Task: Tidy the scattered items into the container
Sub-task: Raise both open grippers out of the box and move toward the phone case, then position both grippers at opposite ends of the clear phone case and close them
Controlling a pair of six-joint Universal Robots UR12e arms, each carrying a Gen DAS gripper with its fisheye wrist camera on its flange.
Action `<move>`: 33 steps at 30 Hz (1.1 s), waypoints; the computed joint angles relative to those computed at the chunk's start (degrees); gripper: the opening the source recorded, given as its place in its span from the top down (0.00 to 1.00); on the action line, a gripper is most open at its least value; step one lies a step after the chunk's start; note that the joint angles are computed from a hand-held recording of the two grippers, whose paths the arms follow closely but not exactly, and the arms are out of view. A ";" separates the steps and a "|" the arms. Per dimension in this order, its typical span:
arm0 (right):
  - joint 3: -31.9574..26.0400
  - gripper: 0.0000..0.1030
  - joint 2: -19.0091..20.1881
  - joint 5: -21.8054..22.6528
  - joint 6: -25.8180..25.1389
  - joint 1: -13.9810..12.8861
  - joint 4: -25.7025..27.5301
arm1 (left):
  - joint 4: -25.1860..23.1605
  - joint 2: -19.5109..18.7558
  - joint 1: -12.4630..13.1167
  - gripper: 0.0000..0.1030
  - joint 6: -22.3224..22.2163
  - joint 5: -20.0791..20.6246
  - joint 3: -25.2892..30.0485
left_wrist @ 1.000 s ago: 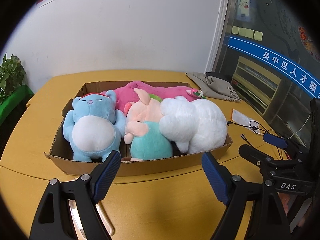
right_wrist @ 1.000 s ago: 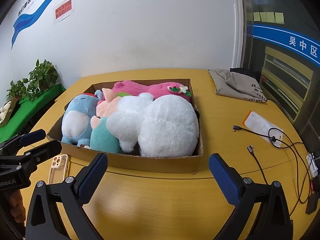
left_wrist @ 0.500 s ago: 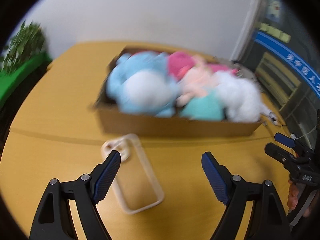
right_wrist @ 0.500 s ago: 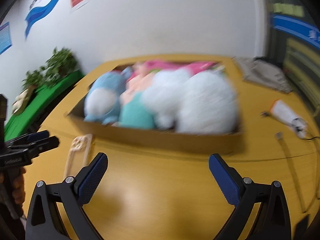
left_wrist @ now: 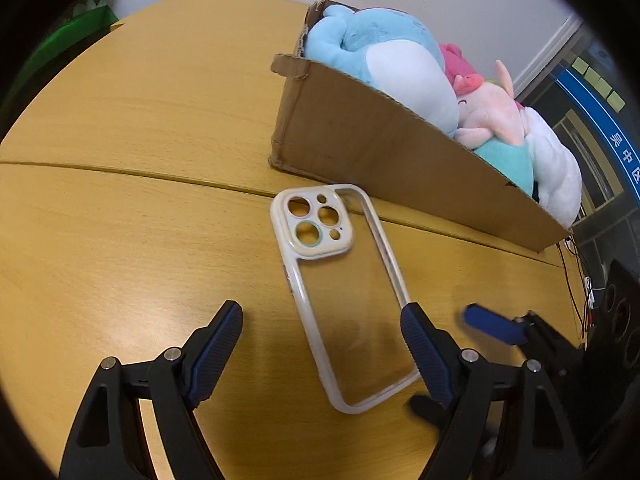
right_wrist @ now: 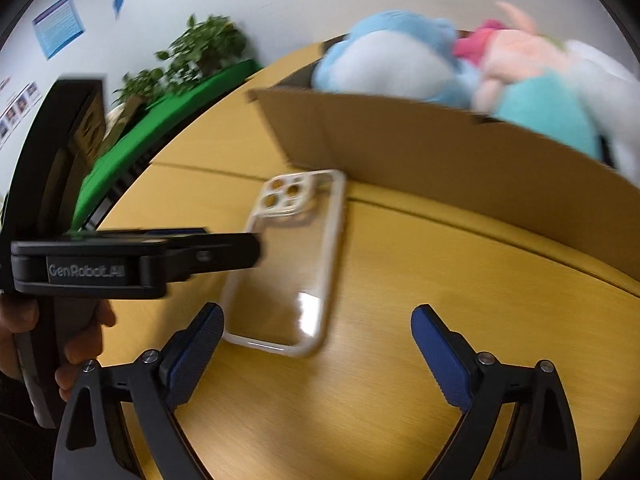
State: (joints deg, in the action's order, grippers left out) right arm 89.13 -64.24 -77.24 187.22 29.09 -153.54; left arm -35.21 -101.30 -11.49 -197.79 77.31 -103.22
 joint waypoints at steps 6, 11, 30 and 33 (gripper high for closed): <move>-2.00 0.10 2.89 -4.97 -2.04 2.78 -2.08 | -1.02 0.11 1.06 0.22 3.47 1.60 1.54; -1.56 0.21 2.23 -4.34 -7.41 2.78 -0.69 | -2.43 0.31 1.11 0.22 8.50 2.35 2.38; 10.53 0.05 -5.73 4.85 -9.49 -1.32 -9.95 | -19.35 -6.18 0.22 0.21 39.62 -4.62 12.73; 8.79 0.05 -3.58 -2.22 -7.93 2.69 -11.90 | -23.80 -7.40 1.58 0.21 40.01 -7.71 14.07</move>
State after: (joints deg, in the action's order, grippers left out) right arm 97.92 -67.82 -79.46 179.28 31.78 -165.45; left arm -59.01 -108.70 -9.91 -157.79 69.60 -89.15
